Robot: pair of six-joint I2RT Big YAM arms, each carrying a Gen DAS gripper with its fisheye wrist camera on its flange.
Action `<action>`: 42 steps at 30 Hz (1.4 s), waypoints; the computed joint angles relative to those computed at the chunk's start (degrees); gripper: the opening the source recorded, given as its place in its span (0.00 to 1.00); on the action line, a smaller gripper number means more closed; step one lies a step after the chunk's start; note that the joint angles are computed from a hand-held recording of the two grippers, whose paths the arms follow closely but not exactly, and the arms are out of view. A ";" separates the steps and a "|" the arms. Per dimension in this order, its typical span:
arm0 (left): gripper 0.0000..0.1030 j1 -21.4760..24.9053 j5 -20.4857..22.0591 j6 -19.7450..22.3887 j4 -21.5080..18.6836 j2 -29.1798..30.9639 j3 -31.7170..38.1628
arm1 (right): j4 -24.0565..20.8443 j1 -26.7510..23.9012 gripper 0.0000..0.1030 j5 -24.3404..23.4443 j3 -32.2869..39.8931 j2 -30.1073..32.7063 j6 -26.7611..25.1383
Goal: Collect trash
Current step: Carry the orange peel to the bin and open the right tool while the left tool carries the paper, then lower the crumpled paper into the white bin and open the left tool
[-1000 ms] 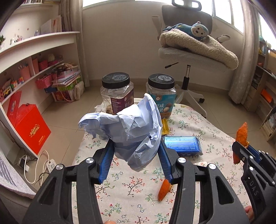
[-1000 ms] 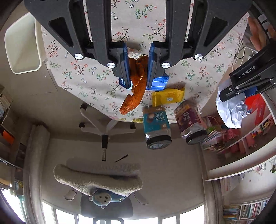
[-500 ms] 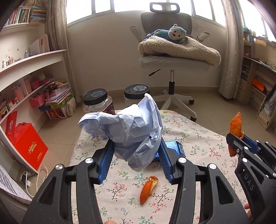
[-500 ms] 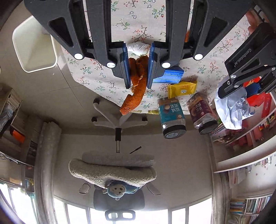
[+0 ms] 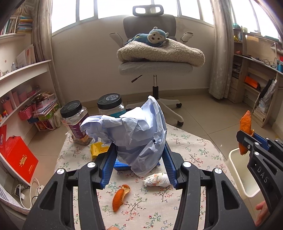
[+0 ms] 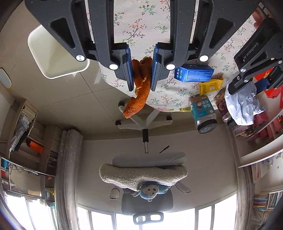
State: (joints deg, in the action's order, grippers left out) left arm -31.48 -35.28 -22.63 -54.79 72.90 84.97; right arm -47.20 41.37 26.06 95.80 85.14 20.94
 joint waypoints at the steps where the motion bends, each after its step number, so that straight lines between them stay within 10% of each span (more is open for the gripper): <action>1: 0.49 -0.46 0.08 0.04 0.05 0.53 0.48 | -0.09 -0.49 0.17 0.19 -0.42 -0.48 0.04; 16: 0.49 -7.19 2.39 1.75 0.98 9.36 8.79 | -4.39 -13.72 0.22 -0.06 -6.80 -8.14 8.21; 19: 0.49 -8.52 3.85 2.28 1.13 11.48 10.74 | -4.34 -16.15 0.51 0.93 -8.40 -10.08 9.80; 28: 0.49 -12.84 8.93 1.25 -1.08 19.01 18.24 | -5.40 -21.94 0.81 5.61 -13.15 -15.59 12.49; 42: 0.60 -16.72 21.57 -1.16 -6.53 33.53 37.16 | -5.66 -29.39 0.93 7.23 -17.30 -21.08 16.59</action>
State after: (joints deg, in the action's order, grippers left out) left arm -48.20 -13.71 -23.78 -61.33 106.43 122.12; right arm -52.86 11.98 33.29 78.50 64.06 37.53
